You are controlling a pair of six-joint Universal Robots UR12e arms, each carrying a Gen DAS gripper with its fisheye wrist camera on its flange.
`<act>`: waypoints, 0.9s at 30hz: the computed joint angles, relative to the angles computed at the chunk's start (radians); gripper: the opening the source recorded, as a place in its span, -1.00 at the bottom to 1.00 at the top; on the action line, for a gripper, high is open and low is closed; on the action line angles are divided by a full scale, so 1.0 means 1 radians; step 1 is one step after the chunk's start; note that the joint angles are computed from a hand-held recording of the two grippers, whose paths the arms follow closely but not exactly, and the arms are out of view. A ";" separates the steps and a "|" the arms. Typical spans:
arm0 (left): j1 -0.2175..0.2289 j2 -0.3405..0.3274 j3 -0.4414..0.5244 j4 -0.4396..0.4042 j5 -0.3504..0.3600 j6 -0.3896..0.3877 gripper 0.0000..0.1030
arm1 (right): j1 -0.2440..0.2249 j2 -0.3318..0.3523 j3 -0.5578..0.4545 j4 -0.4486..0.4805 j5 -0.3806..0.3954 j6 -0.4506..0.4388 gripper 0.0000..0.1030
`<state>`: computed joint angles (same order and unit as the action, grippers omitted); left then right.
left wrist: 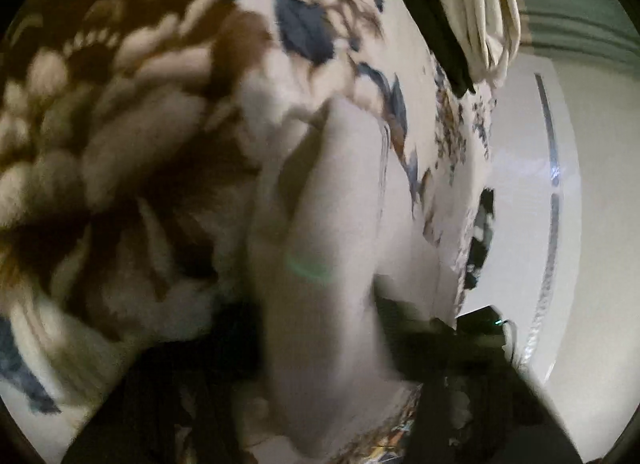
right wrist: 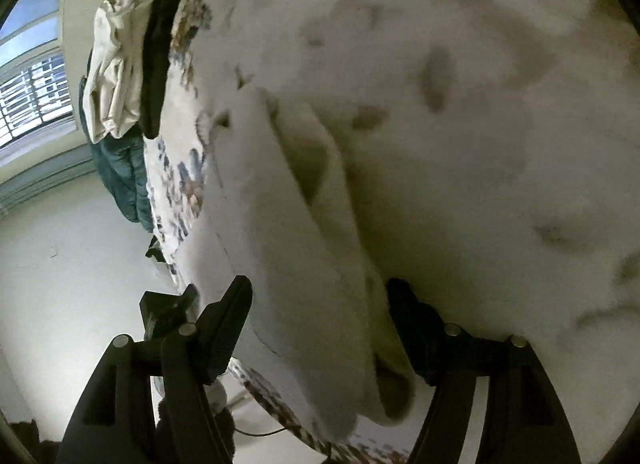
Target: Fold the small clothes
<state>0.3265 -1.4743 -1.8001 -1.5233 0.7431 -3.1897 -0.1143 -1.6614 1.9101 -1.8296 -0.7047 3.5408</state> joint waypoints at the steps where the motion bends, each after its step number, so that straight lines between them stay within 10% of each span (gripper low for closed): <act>1: -0.004 0.003 0.000 0.017 0.005 -0.012 -0.69 | 0.005 -0.002 -0.004 0.005 -0.016 0.000 -0.43; 15: -0.018 -0.088 0.272 0.030 -0.031 0.000 -0.71 | 0.073 0.053 -0.265 -0.020 -0.109 0.074 -0.69; 27: -0.071 -0.452 0.753 0.321 0.017 -0.188 -0.70 | 0.125 0.475 -0.856 -0.151 -0.133 0.086 -0.69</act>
<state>0.2554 -1.9259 -1.0476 -1.2028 0.7602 -3.3779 0.0103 -1.1866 1.0542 -1.9809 -0.8373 3.6269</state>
